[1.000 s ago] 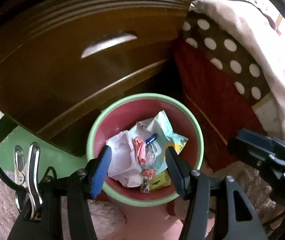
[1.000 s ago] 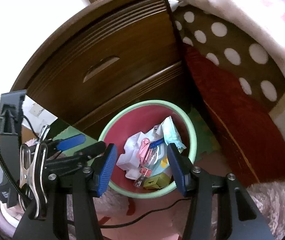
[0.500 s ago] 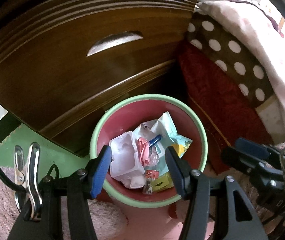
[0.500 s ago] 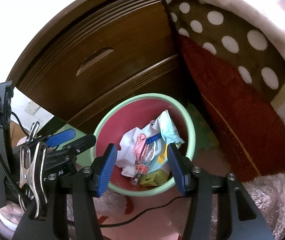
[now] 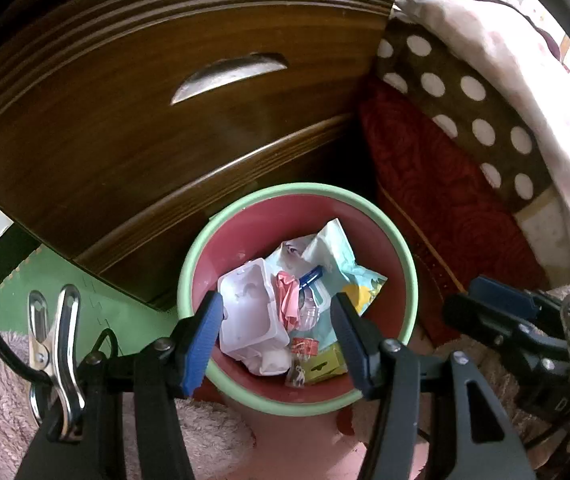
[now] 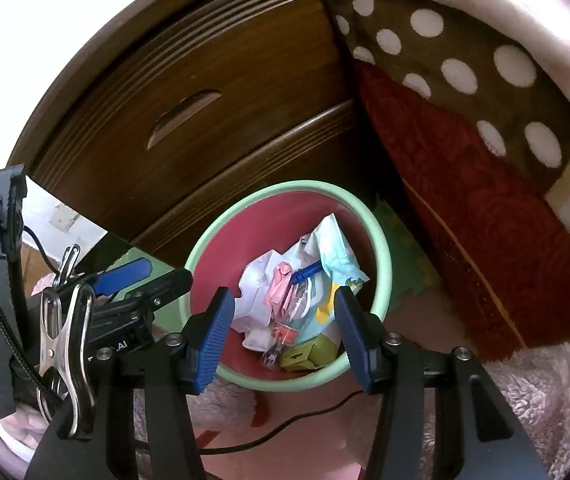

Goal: Collect trash

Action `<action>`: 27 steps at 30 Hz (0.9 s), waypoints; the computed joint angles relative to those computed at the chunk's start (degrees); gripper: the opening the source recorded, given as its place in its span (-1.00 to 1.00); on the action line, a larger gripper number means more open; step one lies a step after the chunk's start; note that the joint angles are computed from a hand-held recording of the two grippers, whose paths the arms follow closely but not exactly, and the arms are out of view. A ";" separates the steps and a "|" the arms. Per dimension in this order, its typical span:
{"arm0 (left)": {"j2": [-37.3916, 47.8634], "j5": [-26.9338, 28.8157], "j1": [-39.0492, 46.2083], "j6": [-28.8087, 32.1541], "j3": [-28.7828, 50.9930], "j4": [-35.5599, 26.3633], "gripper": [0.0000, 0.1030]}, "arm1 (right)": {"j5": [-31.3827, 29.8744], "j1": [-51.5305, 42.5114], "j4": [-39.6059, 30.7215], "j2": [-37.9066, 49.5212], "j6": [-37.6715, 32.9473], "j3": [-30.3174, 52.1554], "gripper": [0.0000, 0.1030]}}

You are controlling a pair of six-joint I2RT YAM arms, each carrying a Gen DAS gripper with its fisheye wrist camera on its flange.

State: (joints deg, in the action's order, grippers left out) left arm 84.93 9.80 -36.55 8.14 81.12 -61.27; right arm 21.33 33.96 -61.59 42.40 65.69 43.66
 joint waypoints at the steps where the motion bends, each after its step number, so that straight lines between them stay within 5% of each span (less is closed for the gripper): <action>1: -0.02 -0.07 -0.04 -0.08 -0.01 0.00 0.15 | 0.00 0.02 0.01 -0.10 0.05 -0.05 0.03; 27: -0.36 -0.45 -0.28 0.03 -0.91 0.30 0.15 | -0.67 -0.54 0.28 -0.22 -0.96 -0.04 0.03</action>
State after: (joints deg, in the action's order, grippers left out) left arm 84.57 9.35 -36.83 8.17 80.22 -60.96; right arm 20.67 33.42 -61.30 42.18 64.74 43.62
